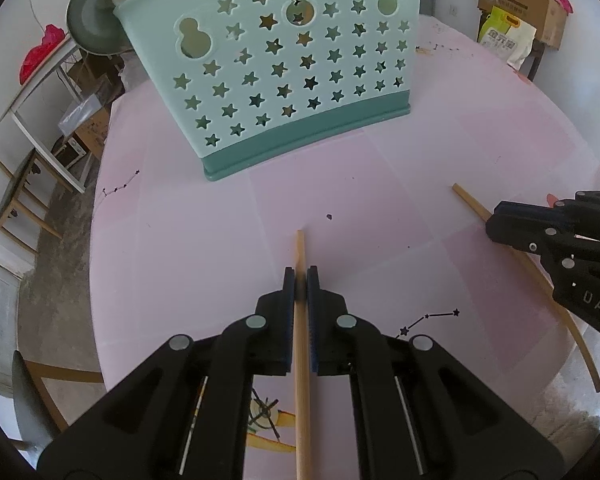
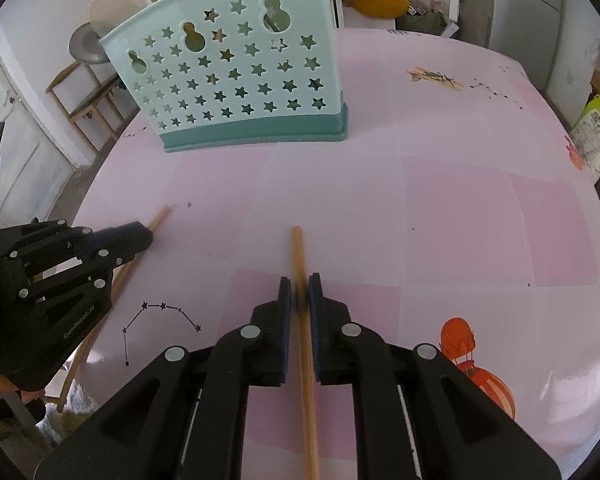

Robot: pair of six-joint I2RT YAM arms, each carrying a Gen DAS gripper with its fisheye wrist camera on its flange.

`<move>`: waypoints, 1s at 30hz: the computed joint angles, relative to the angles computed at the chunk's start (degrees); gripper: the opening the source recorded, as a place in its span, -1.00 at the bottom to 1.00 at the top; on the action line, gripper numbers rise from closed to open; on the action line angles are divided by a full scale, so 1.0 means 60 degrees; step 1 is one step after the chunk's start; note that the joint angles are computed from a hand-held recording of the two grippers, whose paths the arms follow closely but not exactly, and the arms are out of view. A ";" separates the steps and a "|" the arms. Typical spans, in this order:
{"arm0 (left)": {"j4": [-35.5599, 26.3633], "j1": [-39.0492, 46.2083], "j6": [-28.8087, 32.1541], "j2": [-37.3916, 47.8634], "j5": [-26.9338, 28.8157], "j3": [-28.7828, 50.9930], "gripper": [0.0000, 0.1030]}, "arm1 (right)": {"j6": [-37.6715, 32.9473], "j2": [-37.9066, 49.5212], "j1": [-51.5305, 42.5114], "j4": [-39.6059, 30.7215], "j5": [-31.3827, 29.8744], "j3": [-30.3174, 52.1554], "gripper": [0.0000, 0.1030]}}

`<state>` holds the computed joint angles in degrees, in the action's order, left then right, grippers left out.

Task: Organize utensils
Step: 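Lift the chopstick with the right tool while the left tool carries its chopstick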

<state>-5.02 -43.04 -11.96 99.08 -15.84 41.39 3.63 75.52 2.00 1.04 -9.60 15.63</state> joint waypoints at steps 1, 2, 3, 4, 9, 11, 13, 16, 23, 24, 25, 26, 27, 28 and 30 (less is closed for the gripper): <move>-0.0020 -0.0024 -0.0007 0.0004 -0.0028 0.0016 -0.91 | -0.0001 -0.0038 0.0051 0.0022 0.0073 -0.0031 -0.81; -0.0022 -0.0028 -0.0003 0.0003 -0.0040 0.0018 -0.91 | -0.0001 -0.0052 0.0147 0.0046 0.0195 -0.0041 -0.81; -0.0021 -0.0037 0.0002 -0.0002 -0.0056 0.0014 -0.91 | 0.0027 -0.0088 0.0266 0.0036 0.0335 -0.0049 -0.83; 0.0010 -0.0018 0.0029 0.0000 -0.0055 -0.0006 -0.91 | 0.0055 -0.0105 0.0400 0.0032 0.0518 -0.0046 -0.85; 0.0085 -0.0063 0.0037 0.0010 -0.0125 -0.0050 -0.91 | 0.0267 -0.0082 0.0643 -0.0017 0.0713 0.0015 -0.87; 0.0111 -0.0047 0.0049 0.0002 -0.0104 -0.0075 -0.91 | 0.0333 -0.0103 0.0626 -0.0028 0.0698 0.0009 -0.87; 0.0108 -0.0060 0.0038 0.0010 -0.0117 -0.0069 -0.91 | 0.0364 -0.0084 0.0574 -0.0018 0.0651 0.0018 -0.87; 0.0115 -0.0066 0.0053 0.0009 -0.0134 -0.0073 -0.91 | 0.0366 0.0088 0.0500 0.0029 0.0593 0.0114 -0.87; 0.0144 -0.0071 0.0082 0.0018 -0.0151 -0.0072 -0.91 | 0.0379 0.0166 0.0460 0.0028 0.0557 0.0168 -0.87; 0.0144 -0.0071 0.0082 0.0018 -0.0151 -0.0072 -0.91 | 0.0374 0.0163 0.0454 0.0024 0.0550 0.0167 -0.87; 0.0136 -0.0075 0.0081 0.0020 -0.0150 -0.0068 -0.91 | 0.0369 0.0168 0.0442 0.0025 0.0540 0.0169 -0.87; 0.0136 -0.0075 0.0081 0.0020 -0.0150 -0.0068 -0.91 | 0.0360 0.0162 0.0435 0.0026 0.0533 0.0161 -0.87; 0.0145 -0.0086 0.0086 0.0023 -0.0164 -0.0073 -0.91 | 0.0356 0.0171 0.0424 0.0026 0.0519 0.0167 -0.87; 0.0142 -0.0080 0.0091 0.0022 -0.0163 -0.0072 -0.91 | 0.0362 0.0165 0.0429 0.0030 0.0520 0.0161 -0.87; 0.0148 -0.0076 0.0096 0.0019 -0.0163 -0.0075 -0.91 | 0.0364 0.0185 0.0410 0.0055 0.0494 0.0157 -0.87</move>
